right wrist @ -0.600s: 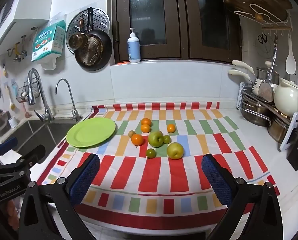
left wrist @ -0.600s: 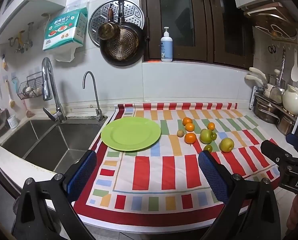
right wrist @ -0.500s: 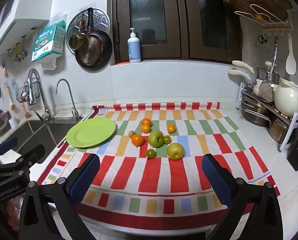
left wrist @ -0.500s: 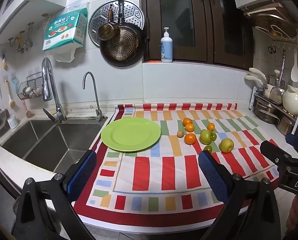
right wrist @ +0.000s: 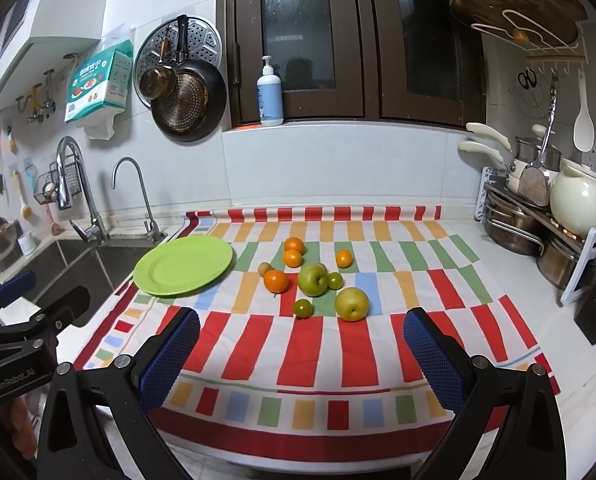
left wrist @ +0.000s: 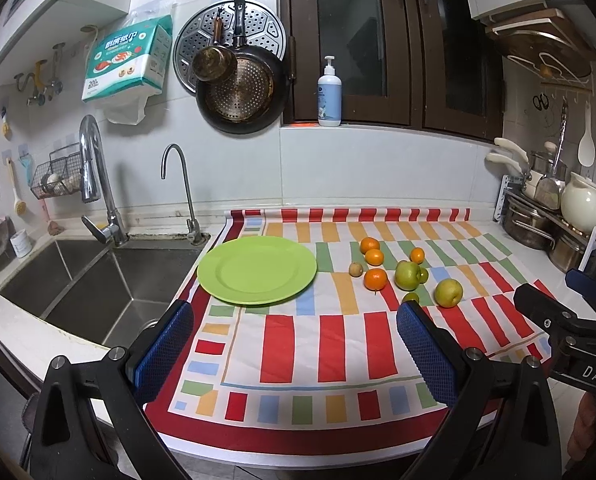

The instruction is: Organize fruits

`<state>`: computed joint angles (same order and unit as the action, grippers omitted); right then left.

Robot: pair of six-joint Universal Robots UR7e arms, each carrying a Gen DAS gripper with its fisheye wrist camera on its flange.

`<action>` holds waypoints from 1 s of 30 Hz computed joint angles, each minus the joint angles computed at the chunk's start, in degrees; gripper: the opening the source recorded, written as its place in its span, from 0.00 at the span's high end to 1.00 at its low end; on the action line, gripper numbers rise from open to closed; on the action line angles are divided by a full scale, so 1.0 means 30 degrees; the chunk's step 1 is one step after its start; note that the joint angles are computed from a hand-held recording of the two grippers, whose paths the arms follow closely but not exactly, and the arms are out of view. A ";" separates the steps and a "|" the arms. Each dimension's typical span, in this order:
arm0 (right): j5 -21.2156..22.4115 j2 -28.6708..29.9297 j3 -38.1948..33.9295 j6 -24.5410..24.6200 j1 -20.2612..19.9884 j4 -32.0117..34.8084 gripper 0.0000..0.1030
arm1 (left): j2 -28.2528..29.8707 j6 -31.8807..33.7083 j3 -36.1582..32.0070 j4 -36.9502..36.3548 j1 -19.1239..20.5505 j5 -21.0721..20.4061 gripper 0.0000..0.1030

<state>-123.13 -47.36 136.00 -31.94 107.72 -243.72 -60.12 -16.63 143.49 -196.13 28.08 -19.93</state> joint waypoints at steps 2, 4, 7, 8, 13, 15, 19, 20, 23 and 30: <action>0.0039 -0.0008 0.0005 -0.0010 -0.0027 0.0013 0.00 | -0.0001 0.0008 -0.0001 0.0004 0.0010 0.0026 0.00; 0.0025 0.0054 -0.0015 -0.0053 -0.0034 -0.0056 0.00 | 0.0009 0.0066 -0.0031 -0.0025 0.0026 0.0002 0.00; 0.0138 0.0078 0.0010 -0.0005 -0.0088 -0.0055 0.00 | 0.0030 0.0081 -0.0032 -0.0054 0.0025 0.0020 0.00; 0.0083 0.0019 -0.0058 0.0009 -0.0027 0.0062 0.00 | 0.0026 0.0058 -0.0044 -0.0011 0.0036 0.0024 0.00; 0.0197 -0.0008 0.0078 0.0046 -0.0096 -0.0051 0.00 | 0.0056 0.0203 -0.0113 -0.0074 0.0104 -0.0069 0.00; 0.0134 0.0001 -0.0066 0.0013 -0.0061 0.0035 0.00 | 0.0075 0.0249 -0.0153 -0.0078 0.0128 -0.0075 0.00; -0.0001 0.0064 -0.0368 -0.0006 0.0063 0.0332 0.00 | 0.0297 0.0948 -0.0458 -0.0408 0.0395 -0.0245 0.00; -0.0021 0.0062 -0.0384 -0.0046 0.0088 0.0333 0.00 | 0.0342 0.1174 -0.0548 -0.0540 0.0500 -0.0298 0.00; -0.0208 0.0198 -0.0685 -0.0111 0.0196 0.0636 0.00 | 0.0518 0.1753 -0.0741 -0.1032 0.0721 -0.0492 0.00; -0.0177 0.0214 -0.0948 0.0256 0.0030 0.1123 0.00 | 0.0849 0.3170 -0.1250 -0.1886 0.1510 -0.1304 0.00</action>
<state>-123.66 -46.71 133.16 -31.17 107.81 -240.35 -57.57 -7.12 139.74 -201.79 32.61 -23.84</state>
